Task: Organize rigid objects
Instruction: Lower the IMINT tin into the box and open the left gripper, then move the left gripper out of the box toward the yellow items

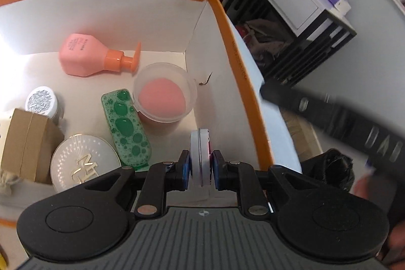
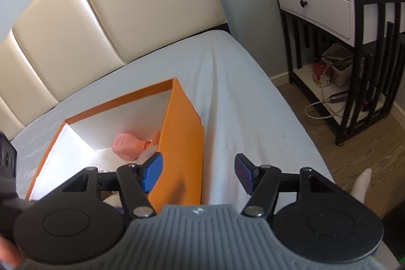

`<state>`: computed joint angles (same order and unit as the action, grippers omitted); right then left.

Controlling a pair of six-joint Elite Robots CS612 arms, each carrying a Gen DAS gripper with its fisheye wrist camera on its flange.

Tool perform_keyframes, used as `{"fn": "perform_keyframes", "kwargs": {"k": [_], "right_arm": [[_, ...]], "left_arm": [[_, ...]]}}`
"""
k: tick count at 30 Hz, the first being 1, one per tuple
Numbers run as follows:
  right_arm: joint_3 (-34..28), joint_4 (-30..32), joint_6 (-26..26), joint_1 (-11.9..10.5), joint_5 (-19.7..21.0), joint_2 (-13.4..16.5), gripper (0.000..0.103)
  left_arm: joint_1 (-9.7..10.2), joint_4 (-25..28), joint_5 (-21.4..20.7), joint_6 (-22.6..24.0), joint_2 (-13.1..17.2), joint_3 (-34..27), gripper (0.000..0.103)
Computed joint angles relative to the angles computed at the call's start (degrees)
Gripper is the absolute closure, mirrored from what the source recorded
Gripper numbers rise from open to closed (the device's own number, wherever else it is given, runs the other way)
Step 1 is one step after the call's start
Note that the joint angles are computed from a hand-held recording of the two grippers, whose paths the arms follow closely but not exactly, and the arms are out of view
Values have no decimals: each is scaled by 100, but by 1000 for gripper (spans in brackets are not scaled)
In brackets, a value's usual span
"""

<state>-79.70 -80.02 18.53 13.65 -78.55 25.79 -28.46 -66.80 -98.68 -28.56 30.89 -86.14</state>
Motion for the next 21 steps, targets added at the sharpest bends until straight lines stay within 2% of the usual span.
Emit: {"fn": "perform_keyframes", "kwargs": {"k": [2, 5, 7, 9, 13, 15, 18, 21], "right_arm": [[152, -104, -144, -22, 89, -50, 40], [425, -142, -336, -17, 220, -155, 40], [650, -49, -419, 18, 203, -269, 39], [904, 55, -574, 52, 189, -400, 39], [1514, 353, -1042, 169, -190, -772, 39], [1708, 529, -1068, 234, -470, -941, 39], [1746, 672, -950, 309, -726, -1073, 38], [1505, 609, -923, 402, -1009, -1010, 37]], "left_arm": [[58, 49, -174, 15, -14, 84, 83], [163, -109, -598, 106, 14, 140, 76], [185, 7, -515, 169, -30, 187, 65], [222, 167, -457, 240, -73, 209, 63], [396, 135, -971, 220, -8, 100, 63], [437, 121, -1042, 192, 15, 5, 63], [401, 129, -620, 277, 17, -231, 57], [367, -116, -195, 244, 168, -614, 55]]}}
